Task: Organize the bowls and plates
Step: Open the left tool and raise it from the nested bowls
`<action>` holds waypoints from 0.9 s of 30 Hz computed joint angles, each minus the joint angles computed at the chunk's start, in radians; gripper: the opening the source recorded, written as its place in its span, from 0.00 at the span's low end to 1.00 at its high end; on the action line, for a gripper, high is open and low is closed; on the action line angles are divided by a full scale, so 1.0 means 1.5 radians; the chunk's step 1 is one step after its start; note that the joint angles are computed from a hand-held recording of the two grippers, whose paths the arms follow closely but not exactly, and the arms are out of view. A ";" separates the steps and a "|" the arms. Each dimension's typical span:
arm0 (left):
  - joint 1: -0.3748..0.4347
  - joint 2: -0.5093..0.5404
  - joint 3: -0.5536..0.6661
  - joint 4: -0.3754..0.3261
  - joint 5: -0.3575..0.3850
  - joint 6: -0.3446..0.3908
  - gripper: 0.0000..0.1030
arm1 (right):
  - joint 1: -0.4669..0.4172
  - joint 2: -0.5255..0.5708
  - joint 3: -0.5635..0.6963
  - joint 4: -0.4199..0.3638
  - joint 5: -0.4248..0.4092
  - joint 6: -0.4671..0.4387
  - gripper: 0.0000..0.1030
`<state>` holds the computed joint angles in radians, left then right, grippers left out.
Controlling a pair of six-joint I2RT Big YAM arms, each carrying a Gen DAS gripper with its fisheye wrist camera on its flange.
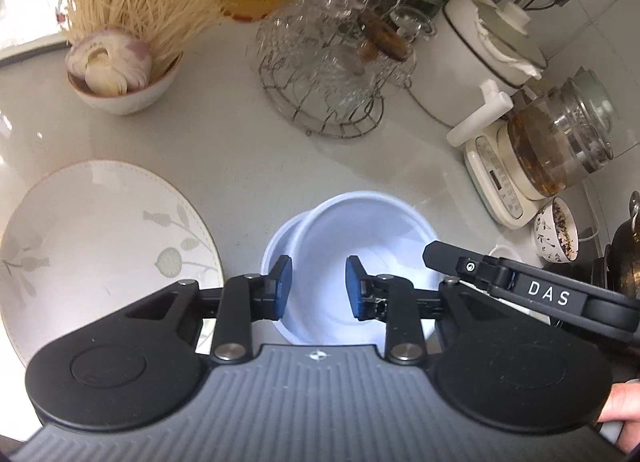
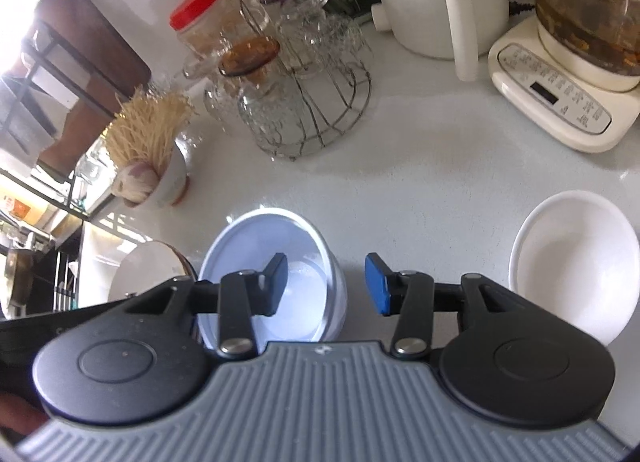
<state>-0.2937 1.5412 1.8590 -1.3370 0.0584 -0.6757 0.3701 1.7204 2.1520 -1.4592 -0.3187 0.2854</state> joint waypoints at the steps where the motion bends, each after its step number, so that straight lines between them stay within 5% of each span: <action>1: -0.001 -0.002 0.000 0.003 -0.004 0.002 0.33 | 0.000 -0.003 -0.002 0.006 0.001 0.000 0.45; 27: -0.030 -0.032 0.051 0.040 -0.062 0.091 0.33 | 0.015 -0.096 -0.051 0.098 0.085 0.027 0.45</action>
